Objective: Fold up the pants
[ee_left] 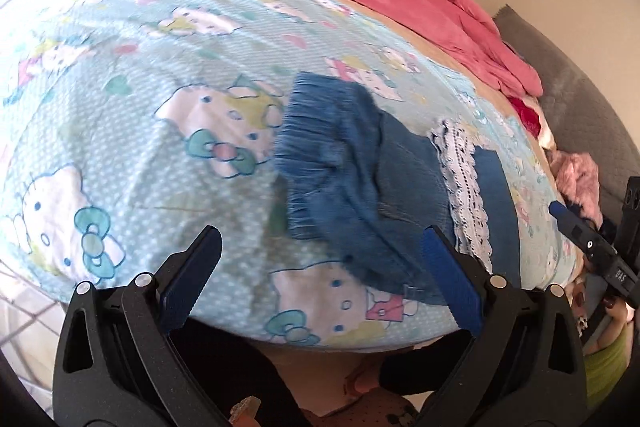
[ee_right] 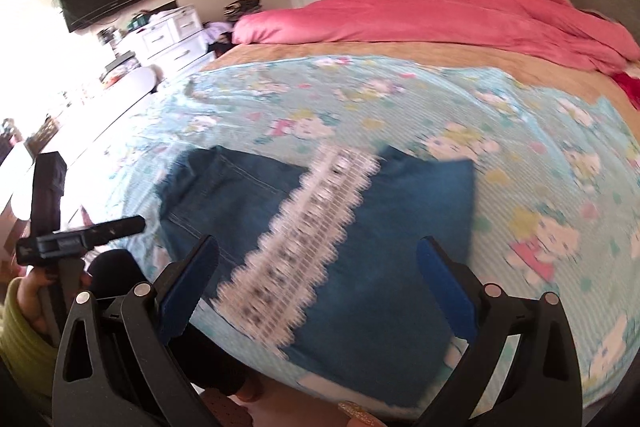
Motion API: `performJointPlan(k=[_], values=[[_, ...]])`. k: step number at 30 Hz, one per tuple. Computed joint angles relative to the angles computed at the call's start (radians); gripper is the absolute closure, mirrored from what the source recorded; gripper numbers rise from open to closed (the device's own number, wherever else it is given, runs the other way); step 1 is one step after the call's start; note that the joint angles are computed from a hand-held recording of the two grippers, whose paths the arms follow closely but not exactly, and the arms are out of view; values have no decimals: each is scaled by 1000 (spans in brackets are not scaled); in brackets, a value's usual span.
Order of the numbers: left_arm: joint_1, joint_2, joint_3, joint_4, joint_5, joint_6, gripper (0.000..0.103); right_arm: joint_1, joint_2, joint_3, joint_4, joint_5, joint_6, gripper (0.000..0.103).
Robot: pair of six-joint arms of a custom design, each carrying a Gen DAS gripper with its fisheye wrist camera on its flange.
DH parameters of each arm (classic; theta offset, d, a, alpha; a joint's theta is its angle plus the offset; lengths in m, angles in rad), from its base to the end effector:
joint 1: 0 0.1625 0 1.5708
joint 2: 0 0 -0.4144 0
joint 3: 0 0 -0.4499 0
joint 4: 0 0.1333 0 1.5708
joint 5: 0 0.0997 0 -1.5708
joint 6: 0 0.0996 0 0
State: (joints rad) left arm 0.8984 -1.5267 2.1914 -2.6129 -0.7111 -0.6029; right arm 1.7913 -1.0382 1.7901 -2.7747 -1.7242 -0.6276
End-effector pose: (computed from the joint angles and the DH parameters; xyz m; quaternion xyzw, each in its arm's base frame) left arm -0.1413 -0.5126 0.2753 -0.0471 0.8951 -0.3807 0.2274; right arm 0.2621 -0.6296 0.1672 0.3842 -0.8927 0.2037 0.1183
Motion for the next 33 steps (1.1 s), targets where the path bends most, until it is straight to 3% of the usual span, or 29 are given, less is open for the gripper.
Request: performJointPlan(k=[5, 12, 22, 25, 27, 30, 33], values=[[13, -17, 9, 2, -25, -4, 10, 51, 84, -96, 51, -19, -46, 5], [24, -5, 29, -131, -98, 53, 10, 95, 212, -261, 210, -18, -49, 5], [50, 34, 30, -189, -185, 27, 14, 148, 378, -461, 385, -63, -104, 5], [51, 56, 25, -198, -209, 32, 26, 163, 432, -526, 444, -86, -127, 5], [57, 78, 16, -215, -235, 51, 40, 169, 464, -565, 482, -95, -131, 5], [68, 101, 4, -224, -246, 66, 49, 174, 518, -635, 564, -99, -126, 5], [80, 121, 0, -256, -252, 70, 51, 179, 574, -706, 652, -120, -106, 5]])
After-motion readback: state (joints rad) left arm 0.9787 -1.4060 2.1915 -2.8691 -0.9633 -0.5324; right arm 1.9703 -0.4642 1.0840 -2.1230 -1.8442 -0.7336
